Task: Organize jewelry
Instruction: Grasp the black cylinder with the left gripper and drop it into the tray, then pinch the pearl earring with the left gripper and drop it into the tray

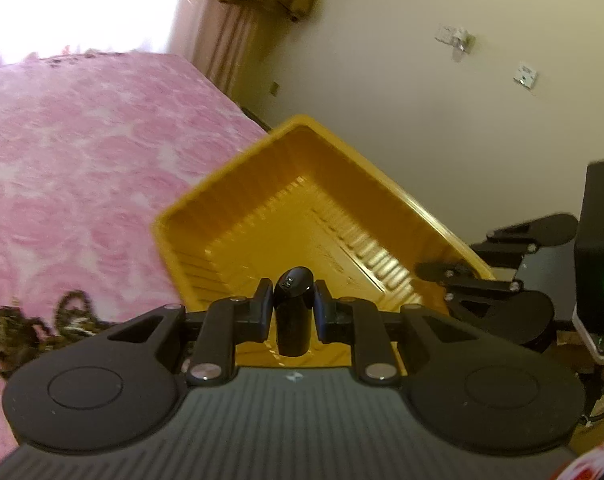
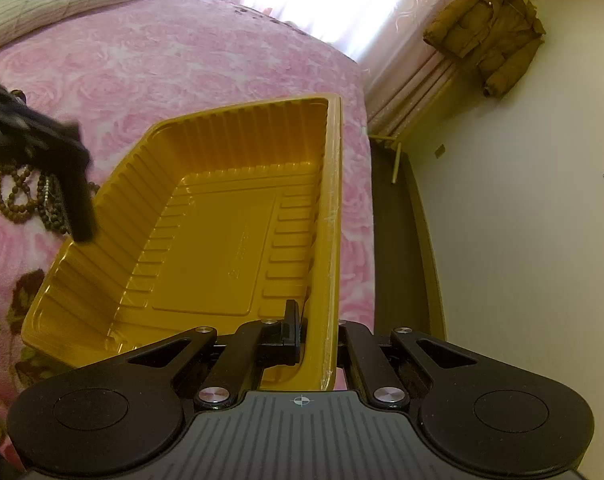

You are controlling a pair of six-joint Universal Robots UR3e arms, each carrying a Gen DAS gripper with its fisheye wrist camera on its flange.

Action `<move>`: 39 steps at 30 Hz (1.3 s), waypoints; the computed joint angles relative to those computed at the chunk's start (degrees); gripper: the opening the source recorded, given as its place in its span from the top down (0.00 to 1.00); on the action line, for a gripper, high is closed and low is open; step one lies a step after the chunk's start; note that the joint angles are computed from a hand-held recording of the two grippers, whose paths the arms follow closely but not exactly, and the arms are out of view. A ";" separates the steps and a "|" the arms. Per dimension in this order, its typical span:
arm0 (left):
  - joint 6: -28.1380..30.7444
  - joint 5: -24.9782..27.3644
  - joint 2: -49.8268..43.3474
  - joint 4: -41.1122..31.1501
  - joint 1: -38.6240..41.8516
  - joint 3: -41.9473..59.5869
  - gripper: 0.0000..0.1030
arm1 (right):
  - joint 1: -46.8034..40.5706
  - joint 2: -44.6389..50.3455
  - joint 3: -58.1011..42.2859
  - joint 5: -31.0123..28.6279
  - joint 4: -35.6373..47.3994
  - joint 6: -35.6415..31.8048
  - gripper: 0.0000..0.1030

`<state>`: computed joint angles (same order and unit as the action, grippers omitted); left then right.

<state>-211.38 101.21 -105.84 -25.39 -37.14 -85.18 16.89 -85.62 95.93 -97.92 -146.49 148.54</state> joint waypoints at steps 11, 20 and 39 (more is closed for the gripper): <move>-1.99 -7.40 -4.99 -0.78 1.43 2.64 0.78 | -0.32 0.10 -0.42 0.51 0.36 0.46 0.97; -5.31 2.60 6.78 0.77 3.06 -11.48 0.73 | -1.28 -0.55 0.17 1.77 0.18 0.40 0.97; -17.19 22.80 35.27 -9.90 5.13 -44.09 0.69 | -0.22 -0.43 -0.84 0.33 2.18 1.56 0.97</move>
<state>-228.58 124.01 -70.57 -35.30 -32.01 -129.27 16.67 -86.04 95.08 -97.59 -144.31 150.10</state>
